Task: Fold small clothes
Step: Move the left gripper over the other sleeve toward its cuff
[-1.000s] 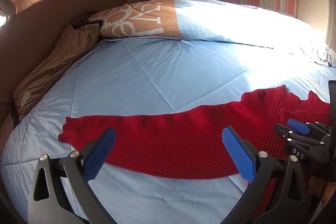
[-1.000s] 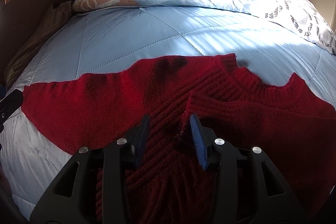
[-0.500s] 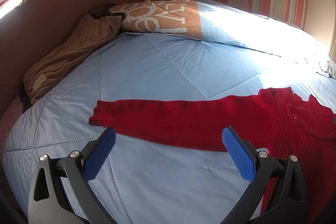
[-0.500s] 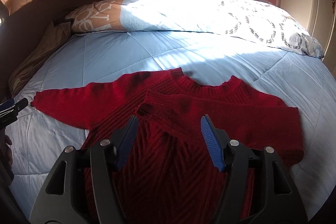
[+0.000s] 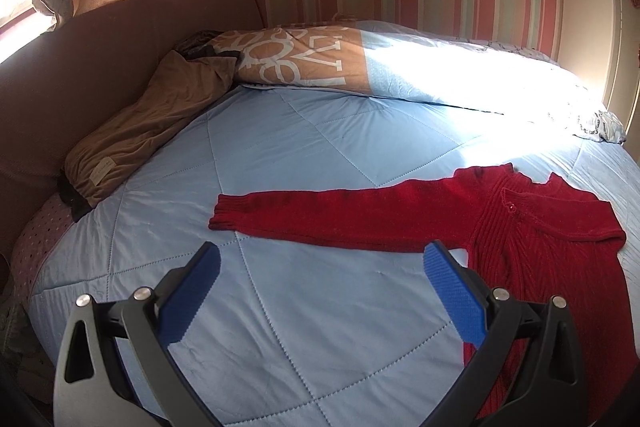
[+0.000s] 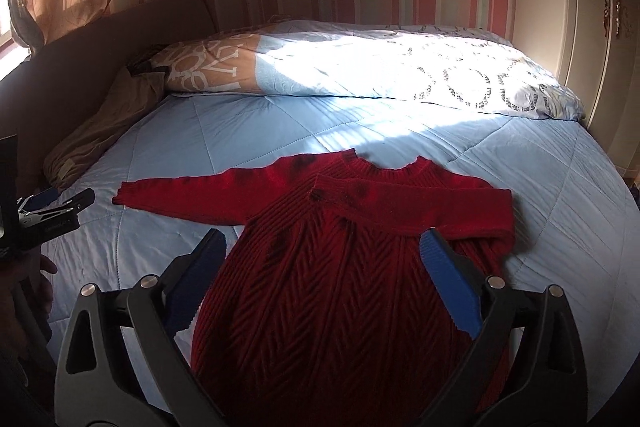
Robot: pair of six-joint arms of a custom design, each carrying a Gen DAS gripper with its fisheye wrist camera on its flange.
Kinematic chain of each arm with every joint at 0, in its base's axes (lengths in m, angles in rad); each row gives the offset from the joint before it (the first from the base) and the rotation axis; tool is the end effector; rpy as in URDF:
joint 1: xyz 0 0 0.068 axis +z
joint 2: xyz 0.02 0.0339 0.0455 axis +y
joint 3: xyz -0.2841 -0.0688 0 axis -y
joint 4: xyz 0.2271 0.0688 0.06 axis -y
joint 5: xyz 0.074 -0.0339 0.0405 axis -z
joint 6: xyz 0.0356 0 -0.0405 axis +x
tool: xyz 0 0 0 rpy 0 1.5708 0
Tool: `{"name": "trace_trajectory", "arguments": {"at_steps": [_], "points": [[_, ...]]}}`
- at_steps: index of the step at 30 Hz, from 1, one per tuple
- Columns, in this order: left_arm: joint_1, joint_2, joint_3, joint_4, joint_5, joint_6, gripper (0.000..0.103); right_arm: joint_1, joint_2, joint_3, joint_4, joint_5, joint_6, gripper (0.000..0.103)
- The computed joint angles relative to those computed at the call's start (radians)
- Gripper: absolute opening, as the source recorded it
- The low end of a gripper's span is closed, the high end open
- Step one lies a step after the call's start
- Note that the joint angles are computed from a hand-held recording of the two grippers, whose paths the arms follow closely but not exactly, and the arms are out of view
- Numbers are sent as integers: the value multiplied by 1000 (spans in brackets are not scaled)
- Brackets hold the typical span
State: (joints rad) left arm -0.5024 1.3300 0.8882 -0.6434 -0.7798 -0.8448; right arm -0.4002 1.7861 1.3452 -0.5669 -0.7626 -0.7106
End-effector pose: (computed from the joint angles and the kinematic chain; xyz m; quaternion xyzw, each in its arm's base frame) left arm 0.2132 -0.0886 0.2587 -0.2430 0.8691 0.1496 0.4040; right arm 0.3457 -0.1195 0.2640 -0.2400 0.8650 0.1678 0.4076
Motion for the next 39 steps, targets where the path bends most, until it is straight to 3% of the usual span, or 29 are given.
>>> {"name": "trace_trajectory", "arguments": {"at_steps": [5, 16, 22, 26, 32, 39], "points": [[50, -109, -91, 91, 75, 57, 102, -9, -62, -34, -42, -11, 25, 100], [315, -224, -257, 270, 248, 292, 102, 138, -126, -167, 49, 52, 70, 100], [642, -239, -311, 384, 538, 446, 102, 219, -114, -208, 115, 87, 101, 100], [839, -185, -316, 426, 663, 530, 102, 249, -101, -229, 166, 86, 129, 100], [1019, -36, -274, 483, 817, 583, 102, 297, -41, -214, 188, 100, 142, 100], [1045, 205, -166, 518, 938, 576, 102, 306, 25, -187, 236, 111, 150, 100]]}}
